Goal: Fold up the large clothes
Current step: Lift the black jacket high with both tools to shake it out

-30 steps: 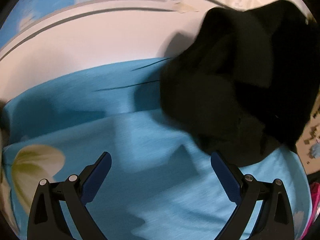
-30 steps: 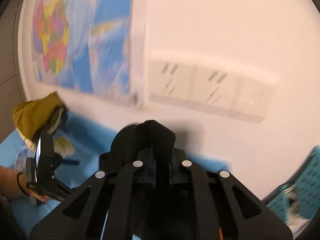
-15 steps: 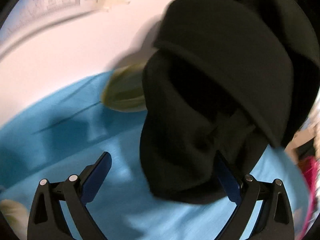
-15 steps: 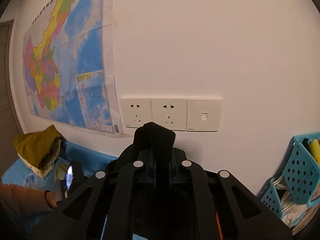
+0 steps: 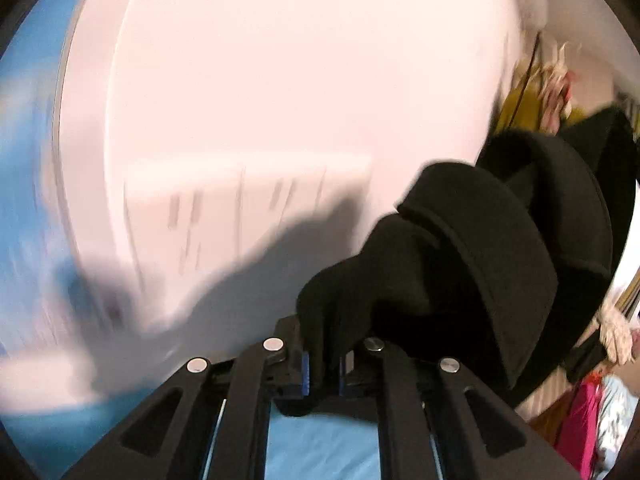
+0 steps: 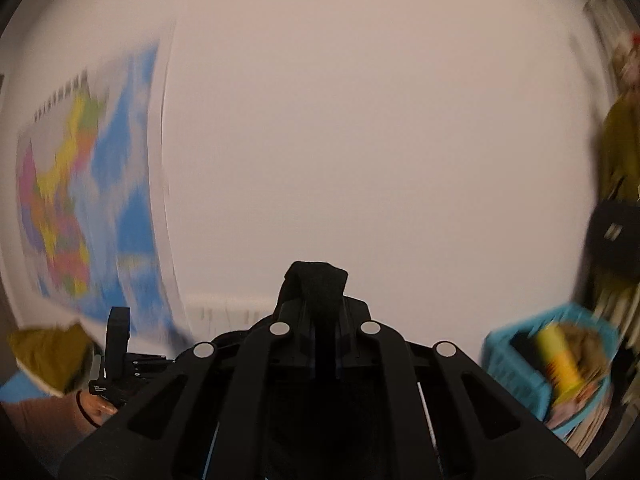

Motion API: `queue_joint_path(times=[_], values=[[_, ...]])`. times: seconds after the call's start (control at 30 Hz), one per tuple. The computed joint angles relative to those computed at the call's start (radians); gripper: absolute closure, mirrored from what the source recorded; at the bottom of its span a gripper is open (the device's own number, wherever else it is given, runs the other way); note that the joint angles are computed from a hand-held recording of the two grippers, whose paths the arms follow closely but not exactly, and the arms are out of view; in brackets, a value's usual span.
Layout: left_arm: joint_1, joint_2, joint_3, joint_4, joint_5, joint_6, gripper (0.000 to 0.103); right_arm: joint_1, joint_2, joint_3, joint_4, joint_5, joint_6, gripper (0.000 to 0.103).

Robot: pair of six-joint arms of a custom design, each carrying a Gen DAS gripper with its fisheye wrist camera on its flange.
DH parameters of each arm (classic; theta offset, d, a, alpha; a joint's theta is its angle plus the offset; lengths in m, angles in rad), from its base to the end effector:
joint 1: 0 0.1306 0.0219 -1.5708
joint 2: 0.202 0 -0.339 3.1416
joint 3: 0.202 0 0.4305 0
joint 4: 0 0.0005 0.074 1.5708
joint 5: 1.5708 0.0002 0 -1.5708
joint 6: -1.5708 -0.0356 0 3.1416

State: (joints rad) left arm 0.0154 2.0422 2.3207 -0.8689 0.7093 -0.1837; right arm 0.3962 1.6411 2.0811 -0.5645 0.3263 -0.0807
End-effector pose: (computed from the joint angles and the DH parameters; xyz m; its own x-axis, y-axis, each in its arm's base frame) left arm 0.7313 -0.0124 0.4575 -0.4506 0.1317 -0.8830 0.6221 0.7557 -0.2047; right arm 0.5668 0.2242 0.6269 -0.1200 0.0326 -0.9922 -0.0626 0.9972 0.0403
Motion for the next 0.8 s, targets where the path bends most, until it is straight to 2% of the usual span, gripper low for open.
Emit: queue_joint_path(times=[0.07,0.17,0.27,0.4,0.43,0.5,0.67,0.73,0.8], values=[[0.0,-0.044,0.001,0.057,0.03,0.046,0.096,0.008,-0.063,-0.034,0.049,0.029,0.038,0.098],[0.023,-0.201,-0.158,0.286,0.072,0.127,0.096,0.035,-0.159,-0.079,0.089,0.073,0.086,0.098],[0.072,-0.396,-0.381,0.508,0.118,0.218,0.096,0.072,-0.267,-0.166,0.116,0.086,0.109,0.098],[0.14,-0.649,-0.64,0.646,0.112,0.244,0.096,0.123,-0.346,-0.248,0.147,0.054,0.125,0.098],[0.137,-0.707,-0.701,0.668,0.072,0.217,0.096,0.136,-0.367,-0.276,0.16,0.037,0.122,0.098],[0.186,-0.797,-0.782,0.683,0.072,0.198,0.096,0.165,-0.389,-0.317,0.184,-0.01,0.103,0.098],[0.35,-0.969,-0.917,0.622,0.077,0.05,0.095,0.228,-0.451,-0.426,0.238,-0.135,0.07,0.098],[0.436,-1.032,-0.957,0.578,0.103,0.0,0.095,0.253,-0.45,-0.435,0.235,-0.193,0.05,0.098],[0.488,-1.075,-0.98,0.535,0.107,-0.061,0.095,0.276,-0.438,-0.426,0.234,-0.215,0.065,0.098]])
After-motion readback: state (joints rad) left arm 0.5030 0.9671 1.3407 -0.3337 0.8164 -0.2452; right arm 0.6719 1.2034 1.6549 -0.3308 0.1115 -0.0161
